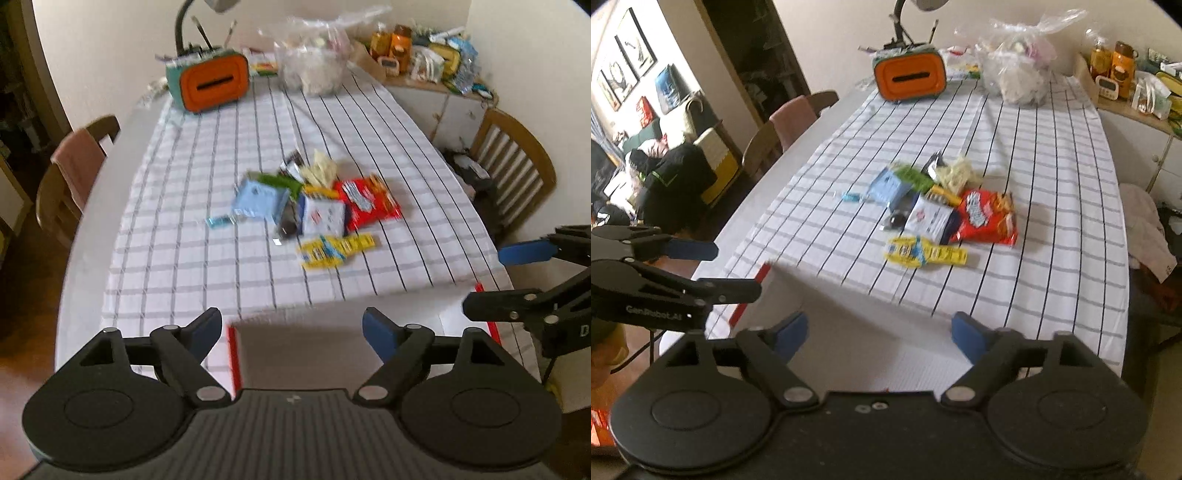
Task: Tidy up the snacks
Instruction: 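Move both tools back over the snack pile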
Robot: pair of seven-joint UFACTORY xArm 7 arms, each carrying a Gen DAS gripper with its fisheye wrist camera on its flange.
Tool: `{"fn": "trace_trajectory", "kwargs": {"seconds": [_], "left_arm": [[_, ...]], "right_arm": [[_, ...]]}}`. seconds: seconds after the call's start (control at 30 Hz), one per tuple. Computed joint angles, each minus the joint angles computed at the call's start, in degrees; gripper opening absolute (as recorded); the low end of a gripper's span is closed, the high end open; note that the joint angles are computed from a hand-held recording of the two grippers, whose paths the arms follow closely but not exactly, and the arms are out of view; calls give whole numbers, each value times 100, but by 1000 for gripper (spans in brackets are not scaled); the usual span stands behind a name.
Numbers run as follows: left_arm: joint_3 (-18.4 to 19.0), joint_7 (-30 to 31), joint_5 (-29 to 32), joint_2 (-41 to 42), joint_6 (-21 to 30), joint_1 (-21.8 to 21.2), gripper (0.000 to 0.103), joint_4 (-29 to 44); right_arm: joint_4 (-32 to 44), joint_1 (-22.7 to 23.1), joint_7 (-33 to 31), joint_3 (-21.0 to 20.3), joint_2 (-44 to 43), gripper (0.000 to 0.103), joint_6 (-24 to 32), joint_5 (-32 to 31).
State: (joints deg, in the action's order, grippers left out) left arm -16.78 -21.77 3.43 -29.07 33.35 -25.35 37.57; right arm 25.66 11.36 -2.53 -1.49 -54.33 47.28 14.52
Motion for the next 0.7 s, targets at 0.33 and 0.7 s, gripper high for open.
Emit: {"fn": "trace_trajectory", "kwargs": {"seconds": [0.33,0.7], "left_arm": [[174,300,313,1141,-318,365,86,908],[463,768,789,3100,-55,362,86,2377]], "right_arm": [[649,45,-477,-218,1175,90,-552,50],[1517,-42,-1296,-164,2917,90,-998,126]]}}
